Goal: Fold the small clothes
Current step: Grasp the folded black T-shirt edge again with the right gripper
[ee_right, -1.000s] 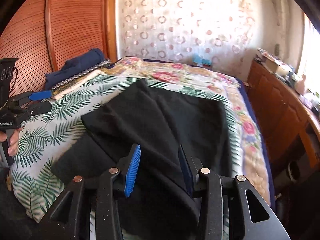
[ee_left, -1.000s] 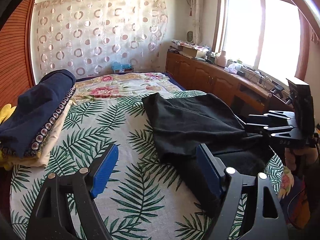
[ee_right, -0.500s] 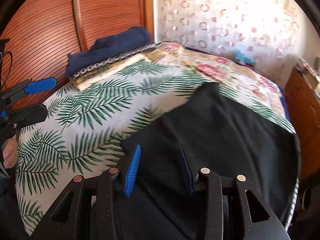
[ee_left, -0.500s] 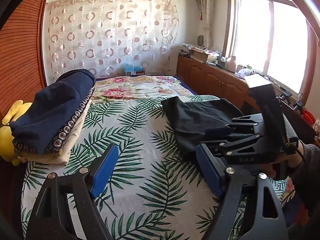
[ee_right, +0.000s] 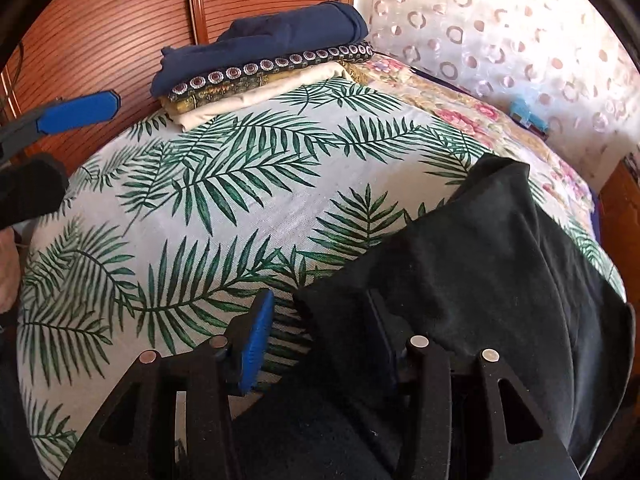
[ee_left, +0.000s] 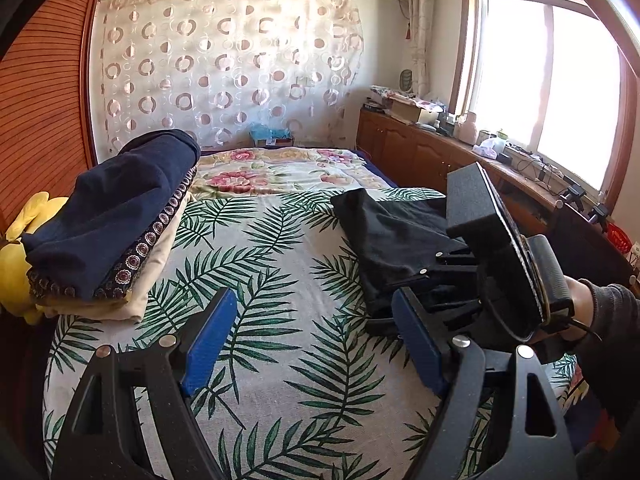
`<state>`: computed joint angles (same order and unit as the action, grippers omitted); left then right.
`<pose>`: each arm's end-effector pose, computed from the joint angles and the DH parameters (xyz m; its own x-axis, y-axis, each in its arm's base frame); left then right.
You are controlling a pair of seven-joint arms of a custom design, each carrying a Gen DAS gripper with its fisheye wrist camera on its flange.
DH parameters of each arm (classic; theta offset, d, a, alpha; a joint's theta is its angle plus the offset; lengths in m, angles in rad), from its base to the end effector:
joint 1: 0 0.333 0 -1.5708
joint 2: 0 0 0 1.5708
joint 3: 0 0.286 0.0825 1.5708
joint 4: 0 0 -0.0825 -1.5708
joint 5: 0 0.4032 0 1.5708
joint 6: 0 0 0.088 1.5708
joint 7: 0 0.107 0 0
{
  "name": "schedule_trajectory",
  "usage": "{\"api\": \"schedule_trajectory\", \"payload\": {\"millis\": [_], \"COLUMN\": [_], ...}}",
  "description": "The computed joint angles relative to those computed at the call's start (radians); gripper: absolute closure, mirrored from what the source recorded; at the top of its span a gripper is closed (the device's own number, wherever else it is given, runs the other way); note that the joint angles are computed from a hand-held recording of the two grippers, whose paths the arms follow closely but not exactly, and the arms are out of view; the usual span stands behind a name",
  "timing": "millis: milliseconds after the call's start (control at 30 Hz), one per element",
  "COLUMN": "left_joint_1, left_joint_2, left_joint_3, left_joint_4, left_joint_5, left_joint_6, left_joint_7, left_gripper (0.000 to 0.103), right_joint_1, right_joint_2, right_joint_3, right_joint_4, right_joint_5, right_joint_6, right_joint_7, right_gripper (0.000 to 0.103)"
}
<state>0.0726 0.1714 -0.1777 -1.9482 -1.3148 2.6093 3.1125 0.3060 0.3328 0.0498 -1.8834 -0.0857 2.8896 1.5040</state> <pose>0.6355 -0.0426 0.3951 -0.6151 -0.7783 0.1265 -0.4946 0.2559 -0.8306 0.6351 0.2387 0.3711 0.4394 -0.8934 0.0936 -0.6783 -0.3983 -0.6175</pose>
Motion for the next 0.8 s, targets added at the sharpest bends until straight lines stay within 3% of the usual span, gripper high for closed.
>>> {"api": "schedule_trajectory", "payload": {"millis": [33, 67, 100, 200, 267, 433, 600, 800], "left_joint_1": [0.0, 0.0, 0.001, 0.0, -0.001, -0.009, -0.015, -0.024], "left_joint_2": [0.001, 0.0, 0.002, 0.003, 0.0, 0.002, -0.01, -0.013], "left_joint_3": [0.0, 0.0, 0.0, -0.001, -0.003, -0.007, -0.009, -0.006], "left_joint_4": [0.001, 0.0, 0.001, -0.002, -0.006, -0.01, -0.024, -0.03], "left_joint_5": [0.001, 0.004, 0.004, 0.013, 0.015, 0.027, 0.022, 0.034], "left_joint_6": [-0.001, -0.001, -0.002, -0.005, -0.005, -0.001, -0.006, -0.017], "left_joint_7": [-0.002, -0.002, -0.001, -0.003, -0.004, -0.014, -0.002, -0.006], "left_gripper": [0.022, 0.022, 0.022, 0.022, 0.022, 0.022, 0.022, 0.022], "right_joint_1": [0.008, 0.041, 0.06, -0.01, -0.031, -0.06, -0.014, -0.003], "right_joint_2": [-0.007, -0.015, -0.018, -0.024, -0.048, -0.134, -0.181, -0.193], "right_joint_3": [-0.007, -0.047, -0.074, -0.004, 0.009, -0.009, -0.136, -0.228], "right_joint_4": [-0.007, -0.016, -0.018, -0.021, -0.051, -0.133, -0.148, -0.118], "right_joint_5": [-0.011, -0.071, -0.133, -0.018, 0.015, 0.047, -0.137, -0.451], "right_joint_6": [0.002, 0.008, 0.01, 0.01, 0.054, 0.163, 0.154, 0.132], "right_joint_7": [0.008, 0.063, 0.115, 0.054, 0.033, 0.041, 0.232, 0.521], "right_gripper": [0.055, 0.069, 0.092, 0.094, 0.094, 0.094, 0.094, 0.094]}}
